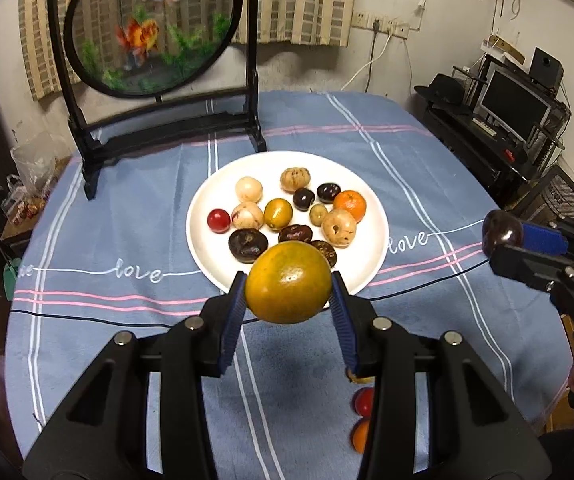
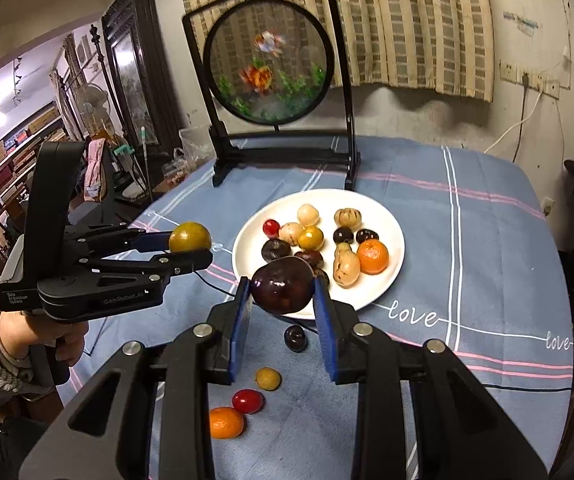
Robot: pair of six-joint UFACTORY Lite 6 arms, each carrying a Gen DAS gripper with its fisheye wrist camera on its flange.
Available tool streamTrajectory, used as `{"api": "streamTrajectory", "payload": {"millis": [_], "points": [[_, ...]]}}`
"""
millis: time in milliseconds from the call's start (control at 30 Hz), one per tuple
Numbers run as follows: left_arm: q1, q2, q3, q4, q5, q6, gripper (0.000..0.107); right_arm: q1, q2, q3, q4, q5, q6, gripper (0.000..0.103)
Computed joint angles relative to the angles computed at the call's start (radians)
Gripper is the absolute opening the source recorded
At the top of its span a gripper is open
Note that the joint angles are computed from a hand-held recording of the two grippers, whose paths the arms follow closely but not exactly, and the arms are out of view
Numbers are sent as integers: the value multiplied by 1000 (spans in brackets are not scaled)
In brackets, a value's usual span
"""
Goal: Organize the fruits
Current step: 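Carry both held fruits onto the white plate and open both tools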
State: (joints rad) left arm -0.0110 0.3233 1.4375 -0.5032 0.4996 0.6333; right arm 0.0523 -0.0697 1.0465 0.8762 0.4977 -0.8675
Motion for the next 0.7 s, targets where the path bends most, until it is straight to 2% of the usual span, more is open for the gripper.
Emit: {"api": "streamTrajectory", "payload": {"millis": [233, 367, 467, 533, 600, 633, 667, 700], "points": [[-21, 297, 244, 45, 36, -65, 42, 13, 345, 182, 61, -45, -43, 31], [-35, 444, 387, 64, 75, -104, 42, 33, 579, 360, -15, -23, 20, 32], [-41, 520, 467, 55, 110, -115, 43, 41, 657, 430, -130, -18, 141, 33], [-44, 512, 448, 27, 92, -89, 54, 32, 644, 408, -90, -13, 92, 33], [-48, 482, 405, 20, 55, -78, 60, 24, 611, 369, -58, -22, 49, 34], [-46, 467, 385, 15, 47, -73, 60, 19, 595, 352, -43, -22, 34, 39], [-44, 459, 377, 11, 46, -72, 61, 14, 573, 326, -9, -42, 7, 64], [-41, 452, 367, 6, 43, -72, 61, 12, 550, 295, 46, -68, -49, 70]]}}
